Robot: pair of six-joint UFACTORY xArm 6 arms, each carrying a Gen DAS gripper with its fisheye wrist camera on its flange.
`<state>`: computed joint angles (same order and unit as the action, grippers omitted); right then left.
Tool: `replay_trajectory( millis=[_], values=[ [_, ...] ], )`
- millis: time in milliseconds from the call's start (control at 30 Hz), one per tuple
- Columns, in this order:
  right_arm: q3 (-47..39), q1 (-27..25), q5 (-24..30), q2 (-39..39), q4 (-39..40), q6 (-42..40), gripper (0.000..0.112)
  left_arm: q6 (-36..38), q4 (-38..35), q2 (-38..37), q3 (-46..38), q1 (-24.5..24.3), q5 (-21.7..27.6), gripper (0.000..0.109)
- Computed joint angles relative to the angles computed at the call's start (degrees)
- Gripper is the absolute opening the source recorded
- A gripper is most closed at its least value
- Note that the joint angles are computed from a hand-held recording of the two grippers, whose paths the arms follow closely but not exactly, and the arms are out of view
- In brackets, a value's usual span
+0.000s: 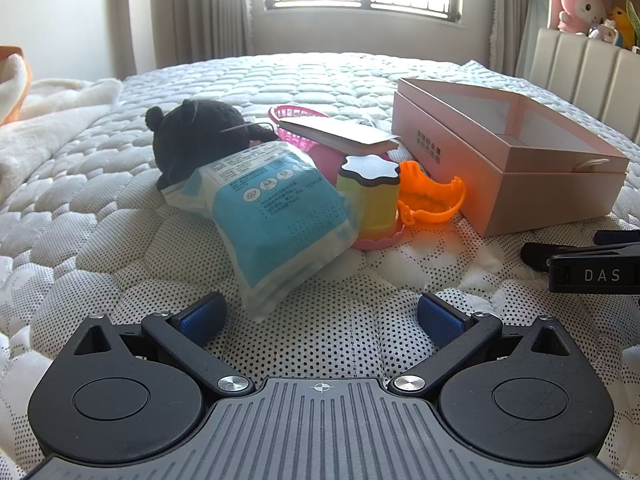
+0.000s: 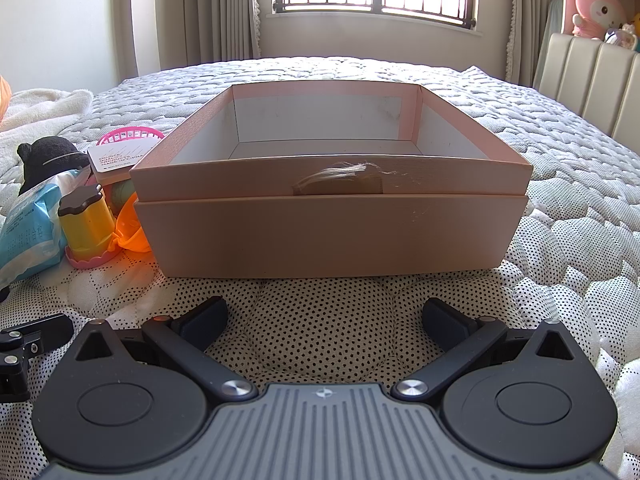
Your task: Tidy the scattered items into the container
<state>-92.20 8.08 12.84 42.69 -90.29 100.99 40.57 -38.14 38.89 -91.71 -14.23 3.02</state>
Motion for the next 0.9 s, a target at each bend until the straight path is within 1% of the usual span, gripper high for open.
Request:
replay_trajectory(
  millis=[667, 733, 800, 900],
  values=[
    [0.0, 0.0, 0.0, 0.0, 0.0, 0.0, 0.103, -0.7, 1.2, 0.3, -0.1, 0.1, -0.4, 0.103],
    [0.0, 0.0, 0.0, 0.0, 0.0, 0.0, 0.103, 0.6, 0.0, 0.2, -0.1, 0.0, -0.3, 0.103],
    [0.0, 0.0, 0.0, 0.0, 0.0, 0.0, 0.103, 3.4, -3.1, 0.1, -0.1, -0.2, -0.3, 0.103],
    [0.0, 0.0, 0.0, 0.0, 0.0, 0.0, 0.103, 2.4, -2.0, 0.1, 0.0, -0.2, -0.5, 0.103]
  ],
)
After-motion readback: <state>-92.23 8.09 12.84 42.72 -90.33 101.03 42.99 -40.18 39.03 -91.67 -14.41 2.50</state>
